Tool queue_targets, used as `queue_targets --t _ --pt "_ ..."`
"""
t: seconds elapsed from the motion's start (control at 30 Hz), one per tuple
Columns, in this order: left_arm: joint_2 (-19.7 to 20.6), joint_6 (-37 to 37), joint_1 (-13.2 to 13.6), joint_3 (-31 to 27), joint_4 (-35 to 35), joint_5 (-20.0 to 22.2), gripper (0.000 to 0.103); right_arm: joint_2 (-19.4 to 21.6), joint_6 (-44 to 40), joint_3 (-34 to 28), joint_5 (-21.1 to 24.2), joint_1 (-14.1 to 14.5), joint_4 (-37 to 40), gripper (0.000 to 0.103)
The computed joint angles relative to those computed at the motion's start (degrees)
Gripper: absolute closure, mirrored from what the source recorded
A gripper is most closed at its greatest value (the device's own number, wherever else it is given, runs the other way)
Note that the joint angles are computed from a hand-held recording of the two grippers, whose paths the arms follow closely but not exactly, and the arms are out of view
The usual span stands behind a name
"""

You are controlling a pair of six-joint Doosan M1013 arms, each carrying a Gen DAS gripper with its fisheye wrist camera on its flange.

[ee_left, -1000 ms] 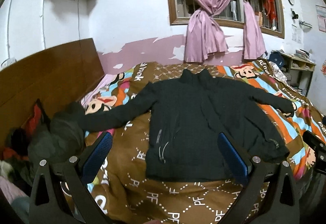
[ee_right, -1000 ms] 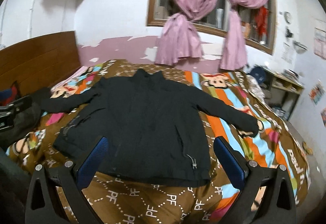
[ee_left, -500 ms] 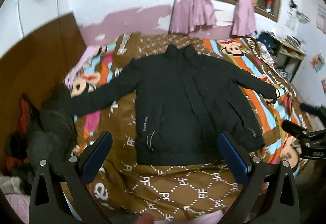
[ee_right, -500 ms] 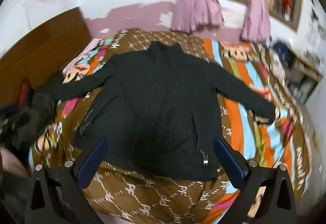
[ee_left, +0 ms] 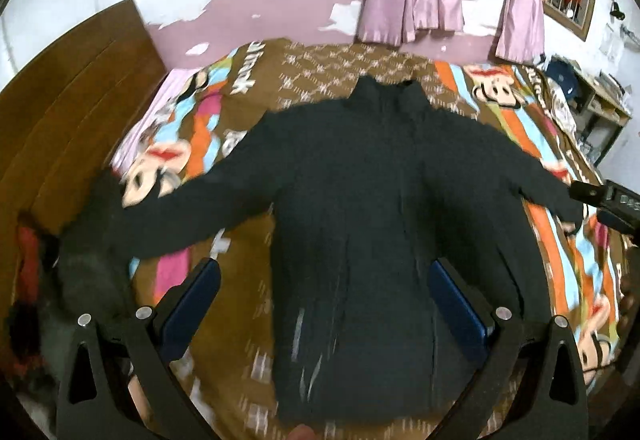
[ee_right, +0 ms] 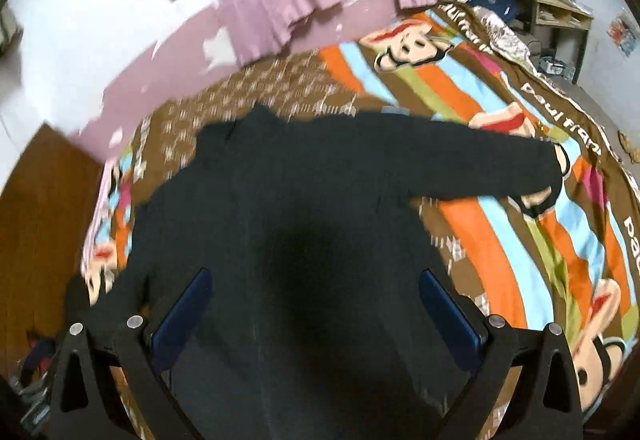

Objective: Fold large clothes

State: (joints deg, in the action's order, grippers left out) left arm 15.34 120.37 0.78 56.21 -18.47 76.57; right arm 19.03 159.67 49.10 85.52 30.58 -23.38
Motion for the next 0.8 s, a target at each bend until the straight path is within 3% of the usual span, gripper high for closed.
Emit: queue_targets --t 0.17,0.43,0.67,0.8 --pt "5.1 -0.4 -3.5 -2.6 -3.1 -4.7 0.002 -4.7 5.9 10.4 -5.9 -4.5 -2.8 0.000" --pt "8.9 4.1 -8.5 -2.8 -6.1 -5.2 0.002 -11.3 19.1 27.9 -14.1 -12.5 3.2 0.000" --pt "10.1 7.5 -13.8 1.6 -4.0 -9.2 0.002 -17.7 33.3 42.0 -27.0 -15.2 -3.6 0.000" --pt "11.0 8.4 -16.3 3.3 -2.9 -10.4 0.002 -20.1 40.8 47.1 -29.0 -17.6 -5.6 0.000"
